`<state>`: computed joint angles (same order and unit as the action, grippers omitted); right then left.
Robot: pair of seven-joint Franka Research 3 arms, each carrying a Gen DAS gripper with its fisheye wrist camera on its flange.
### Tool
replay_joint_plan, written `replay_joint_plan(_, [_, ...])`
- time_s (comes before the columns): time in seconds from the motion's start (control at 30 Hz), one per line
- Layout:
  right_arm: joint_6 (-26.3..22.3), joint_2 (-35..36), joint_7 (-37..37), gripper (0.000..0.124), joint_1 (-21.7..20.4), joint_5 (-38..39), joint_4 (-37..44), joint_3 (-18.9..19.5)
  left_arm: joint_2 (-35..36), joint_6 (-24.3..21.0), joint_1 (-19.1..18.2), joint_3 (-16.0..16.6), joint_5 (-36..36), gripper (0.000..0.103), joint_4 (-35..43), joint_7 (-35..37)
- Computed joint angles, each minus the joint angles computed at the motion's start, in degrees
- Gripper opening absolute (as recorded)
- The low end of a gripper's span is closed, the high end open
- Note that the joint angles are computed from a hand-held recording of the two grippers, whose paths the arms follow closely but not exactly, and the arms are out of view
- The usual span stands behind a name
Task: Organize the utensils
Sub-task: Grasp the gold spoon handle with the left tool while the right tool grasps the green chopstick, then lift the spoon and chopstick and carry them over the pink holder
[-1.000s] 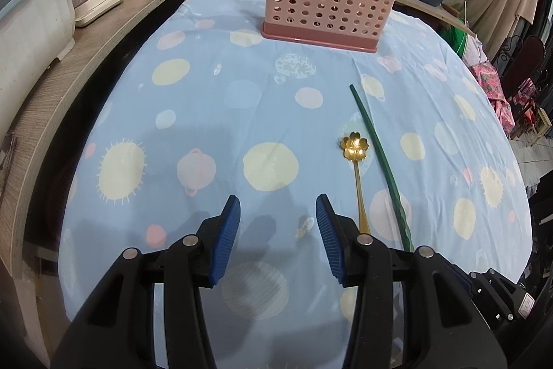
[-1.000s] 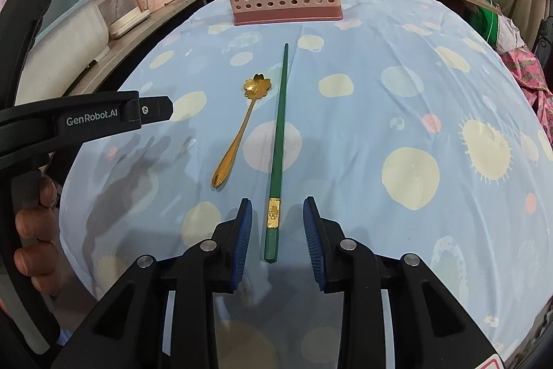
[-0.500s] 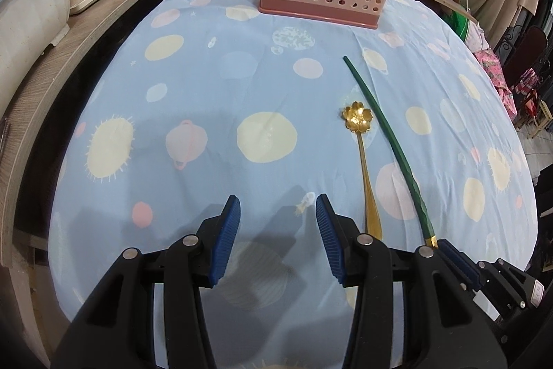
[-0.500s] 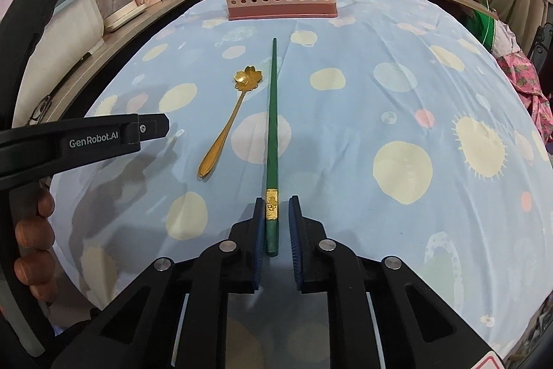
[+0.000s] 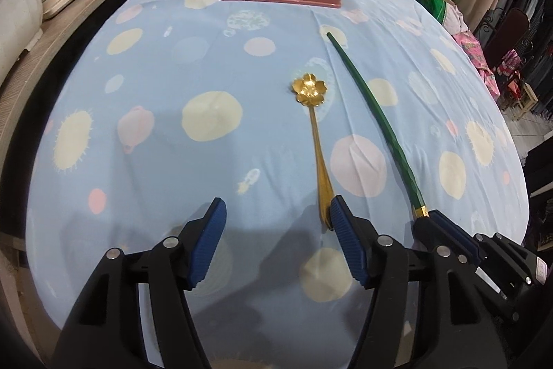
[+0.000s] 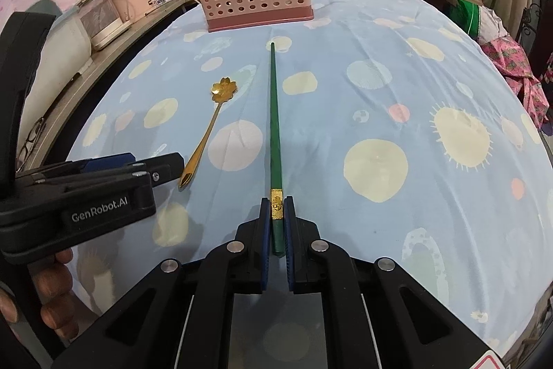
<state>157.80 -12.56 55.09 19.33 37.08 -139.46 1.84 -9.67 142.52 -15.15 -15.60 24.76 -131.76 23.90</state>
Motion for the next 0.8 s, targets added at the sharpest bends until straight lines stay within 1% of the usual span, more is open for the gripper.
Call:
replay_joint_plan(0.2, [-0.38, 0.09, 0.04, 0.007, -0.10, 0.21, -0.02, -0.17, 0.98, 1.22, -0.18, -0.13, 1.07, 0.059, 0.49, 0.07])
replay_joint_plan(0.27, [-0.38, 0.10, -0.04, 0.007, -0.11, 0.29, -0.04, -0.15, 1.26, 1.17, -0.23, -0.23, 1.61, 0.056, 0.69, 0.10])
replay_joint_plan(0.37, [-0.44, 0.11, -0.14, 0.007, -0.12, 0.38, -0.07, -0.16, 1.28, 1.34, -0.27, -0.24, 2.23, 0.048, 0.64, -0.07])
replay_joint_plan(0.43, [-0.42, 0.12, -0.16, 0.007, -0.13, 0.40, -0.08, -0.12, 1.05, 1.75, -0.22, -0.14, 2.38, 0.035, 0.36, -0.29])
replay_joint_plan(0.47, [-0.43, 0.09, -0.05, 0.007, -0.17, 0.31, -0.10, -0.08, 0.85, 2.34, -0.22, 0.00, 2.17, 0.032, 0.04, -0.12])
replay_joint_plan(0.53, [-0.41, 0.07, -0.04, 0.007, -0.17, 0.30, -0.11, -0.07, 0.64, 3.15, -0.17, 0.07, 1.91, 0.019, -0.38, -0.17])
replay_joint_plan(0.6, [-0.44, 0.06, -0.07, 0.007, -0.14, 0.40, -0.12, -0.11, 0.58, 3.37, -0.13, 0.09, 1.59, 0.012, -0.55, 0.02])
replay_joint_plan(0.8, [-0.88, -0.29, -0.59, 0.007, 0.07, 0.98, -0.22, -0.24, -0.26, 3.88, -0.22, 0.10, 0.56, 0.011, -1.18, 0.52])
